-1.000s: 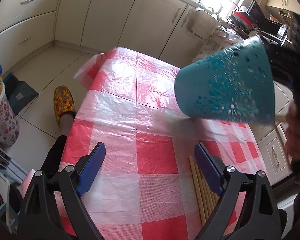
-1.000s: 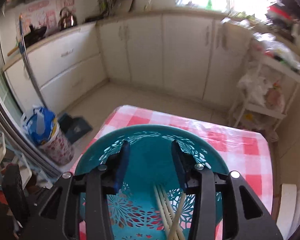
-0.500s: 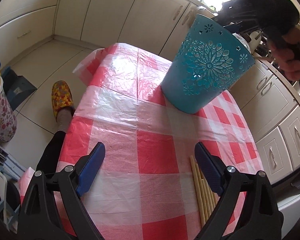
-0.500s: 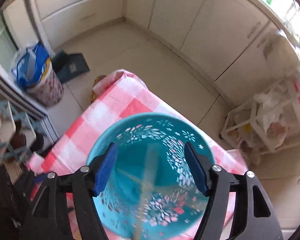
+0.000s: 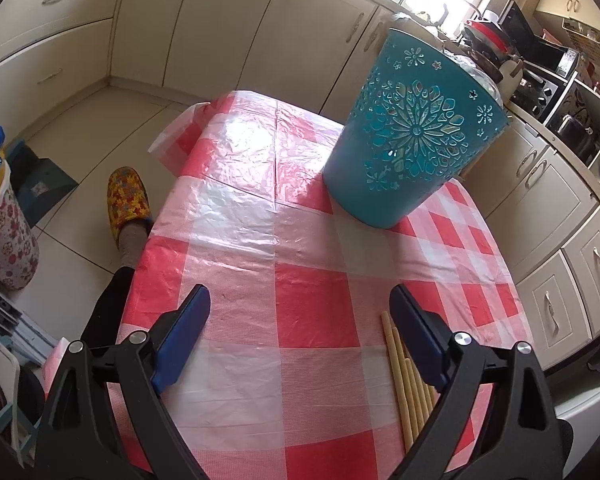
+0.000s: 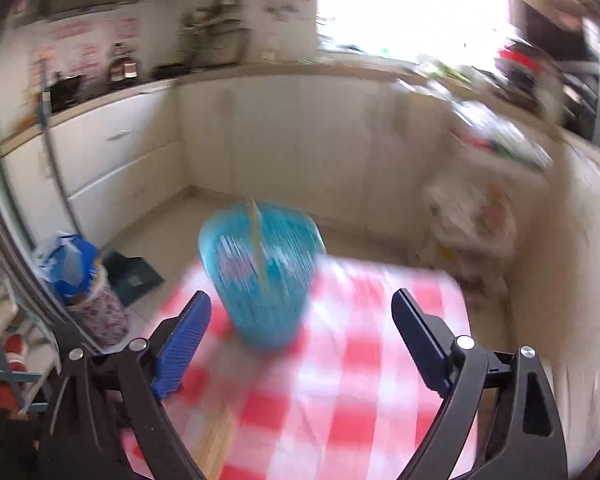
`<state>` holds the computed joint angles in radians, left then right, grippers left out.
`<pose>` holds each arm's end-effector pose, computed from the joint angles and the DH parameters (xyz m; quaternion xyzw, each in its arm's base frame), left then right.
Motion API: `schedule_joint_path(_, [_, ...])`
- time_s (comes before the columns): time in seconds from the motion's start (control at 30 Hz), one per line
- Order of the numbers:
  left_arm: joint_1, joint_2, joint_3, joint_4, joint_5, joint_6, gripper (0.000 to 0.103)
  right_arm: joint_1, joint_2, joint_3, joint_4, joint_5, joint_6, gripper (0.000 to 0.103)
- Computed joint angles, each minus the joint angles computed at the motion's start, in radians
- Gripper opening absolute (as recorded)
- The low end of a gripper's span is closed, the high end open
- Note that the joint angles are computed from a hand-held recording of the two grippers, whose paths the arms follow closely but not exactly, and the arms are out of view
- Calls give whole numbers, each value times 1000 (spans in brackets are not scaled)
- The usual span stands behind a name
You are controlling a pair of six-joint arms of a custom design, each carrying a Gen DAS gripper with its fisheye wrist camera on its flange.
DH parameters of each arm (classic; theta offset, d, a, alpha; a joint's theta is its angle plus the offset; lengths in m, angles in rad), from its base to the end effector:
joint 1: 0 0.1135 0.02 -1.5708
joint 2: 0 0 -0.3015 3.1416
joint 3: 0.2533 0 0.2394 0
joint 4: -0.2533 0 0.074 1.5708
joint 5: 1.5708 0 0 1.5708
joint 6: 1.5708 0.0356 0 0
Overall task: Organize utensils
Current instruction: 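Withdraw the right gripper from the bucket back toward the sticks, then close the left gripper on a wooden stick while the right gripper closes on another stick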
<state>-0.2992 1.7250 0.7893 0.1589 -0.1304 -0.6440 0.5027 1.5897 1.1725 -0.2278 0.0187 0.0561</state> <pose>0.3167 -0.0929 0.1838 -0.1827 0.9023 -0.1218 0.3710 0.3066 0.1678 0.3100 -0.1941 0.8734 0.1151 0.4315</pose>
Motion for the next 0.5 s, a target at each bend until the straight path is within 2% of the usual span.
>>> schedule_joint_path(0.03, [-5,0,3,-9,-9,-2,87,5,-26,-95,43,-19,30,87])
schedule_joint_path(0.07, [-7,-2,6,-22,-17,-4,87,10,-38,-164,81,-37,61,78])
schedule_joint_path(0.1, [-11,-10,6,-40,-30,-7,87,22,-38,-245,114,-60,110,62])
schedule_joint_path(0.13, [-18,-21,4,-55,-49,-12,87,26,-27,-275,131,-75,129,54])
schedule_joint_path(0.17, [-31,-39,-6,-64,-69,-16,87,35,-3,-305,152,-88,156,41])
schedule_joint_path(0.2, [-42,-51,-17,-68,-82,-15,87,37,16,-314,166,-102,168,34])
schedule_joint_path(0.3, [-74,-77,-39,-72,-115,2,87,53,85,-299,183,-135,158,25])
schedule_joint_path(0.5, [-111,-66,-24,-78,-145,63,88,83,165,-254,198,-175,166,23])
